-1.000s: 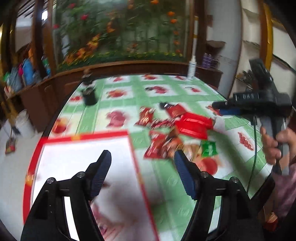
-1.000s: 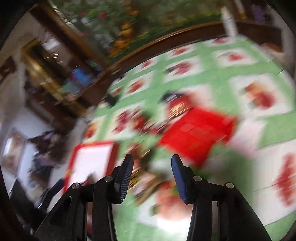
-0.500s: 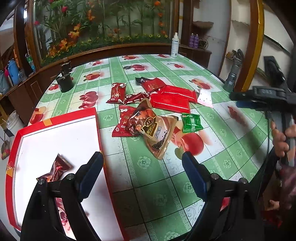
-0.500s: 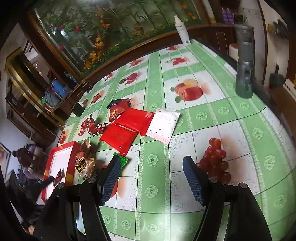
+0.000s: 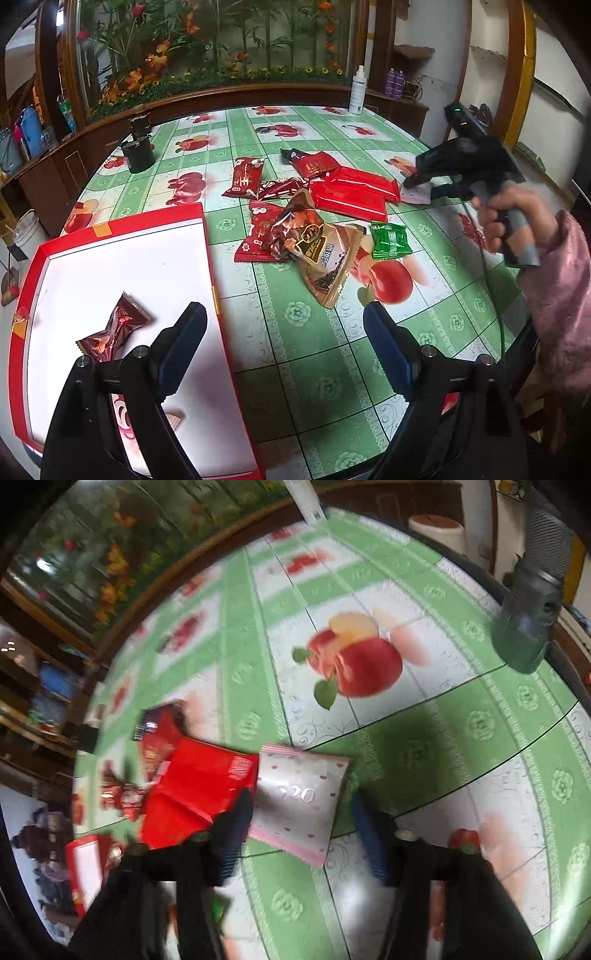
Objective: Organize snacks
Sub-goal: 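Return both tools to the snack pile on the tablecloth, then grasp the brown snack bag with the left tool while the right grasps the white packet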
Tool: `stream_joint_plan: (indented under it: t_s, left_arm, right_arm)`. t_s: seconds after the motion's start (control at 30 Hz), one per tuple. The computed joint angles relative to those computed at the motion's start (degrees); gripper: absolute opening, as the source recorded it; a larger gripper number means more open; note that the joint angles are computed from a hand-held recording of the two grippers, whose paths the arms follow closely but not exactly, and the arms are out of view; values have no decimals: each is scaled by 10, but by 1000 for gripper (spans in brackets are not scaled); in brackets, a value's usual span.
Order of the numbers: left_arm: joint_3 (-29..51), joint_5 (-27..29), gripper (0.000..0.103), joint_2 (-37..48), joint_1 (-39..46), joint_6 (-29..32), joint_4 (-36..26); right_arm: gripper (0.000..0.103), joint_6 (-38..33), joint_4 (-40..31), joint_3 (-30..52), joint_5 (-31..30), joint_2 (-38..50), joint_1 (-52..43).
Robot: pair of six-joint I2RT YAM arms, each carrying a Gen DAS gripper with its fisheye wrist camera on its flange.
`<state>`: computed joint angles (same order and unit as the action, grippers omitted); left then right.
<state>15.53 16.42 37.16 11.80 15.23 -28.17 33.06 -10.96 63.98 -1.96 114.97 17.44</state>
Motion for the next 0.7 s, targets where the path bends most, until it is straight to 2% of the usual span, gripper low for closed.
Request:
stream_joint_plan:
  t_s: [0.13,0.23,0.33,0.47,0.6,0.7]
  left_arm:
    - [10,28,87,21,10,5,-2]
    - [14,18,87,34,-18,-17,11]
    - [24,2,87,69,-50,-48,38]
    - [51,-52,87,167,-107,-129,113]
    - [97,-112,87,314,-157,-200,176]
    - [117,-111,87,382,-170,-227,217]
  right_arm:
    - [44,-37,-54,54,89,31,40]
    - [45,-83,-40,54,130,42,55]
    - [44,-106,-8,21,130,27,46]
    - [37,-114,12,-25,115,-6,25]
    - [37,-120,53,-101,101,-54,12]
    - [37,-125,75,-131,98,-71,14]
